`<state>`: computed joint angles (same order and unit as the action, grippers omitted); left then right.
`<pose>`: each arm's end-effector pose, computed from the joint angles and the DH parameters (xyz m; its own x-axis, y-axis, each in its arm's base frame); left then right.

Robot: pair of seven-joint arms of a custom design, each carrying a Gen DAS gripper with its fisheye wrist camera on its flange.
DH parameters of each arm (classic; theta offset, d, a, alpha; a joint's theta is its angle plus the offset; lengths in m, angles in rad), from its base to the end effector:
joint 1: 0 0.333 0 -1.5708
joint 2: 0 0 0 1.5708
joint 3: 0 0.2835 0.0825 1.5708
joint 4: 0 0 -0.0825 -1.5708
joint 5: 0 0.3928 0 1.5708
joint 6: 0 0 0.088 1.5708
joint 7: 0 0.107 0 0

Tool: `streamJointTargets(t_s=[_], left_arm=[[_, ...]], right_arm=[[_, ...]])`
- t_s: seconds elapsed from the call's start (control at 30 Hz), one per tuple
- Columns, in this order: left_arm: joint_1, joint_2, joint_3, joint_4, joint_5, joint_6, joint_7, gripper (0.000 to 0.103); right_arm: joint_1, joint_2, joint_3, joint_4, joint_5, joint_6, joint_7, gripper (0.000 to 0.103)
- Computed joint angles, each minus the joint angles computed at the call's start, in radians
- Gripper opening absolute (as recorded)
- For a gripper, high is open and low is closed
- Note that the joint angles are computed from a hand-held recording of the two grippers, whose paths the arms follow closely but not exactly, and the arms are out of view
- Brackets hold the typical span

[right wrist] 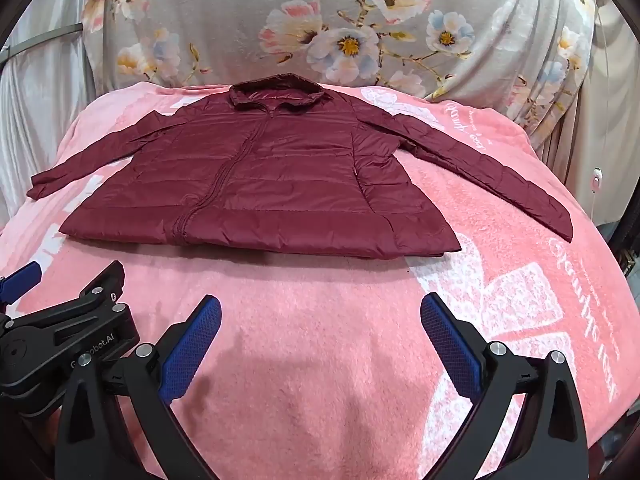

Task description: Fold large clothes

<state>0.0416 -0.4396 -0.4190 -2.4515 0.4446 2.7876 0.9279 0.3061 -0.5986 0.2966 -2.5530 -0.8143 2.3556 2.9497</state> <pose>0.4421 -0.2076 0.4906 -0.0765 -0.9901 -0.1174 -0.6667 0.1383 -0.7323 0.3595 0.2380 0.4738 -0.3235 -0.9438 0.0680 -0.6143 0.1548 -0.7738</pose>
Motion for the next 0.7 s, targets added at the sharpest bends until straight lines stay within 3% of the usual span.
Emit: streamJointTargets(t_s=[0.7], left_arm=[[-0.022,-0.016,0.019,0.003,-0.022,-0.023,0.021,0.098]], right_arm=[[0.006,-0.014,0.009,-0.001,0.005,-0.010,0.005,0.098]])
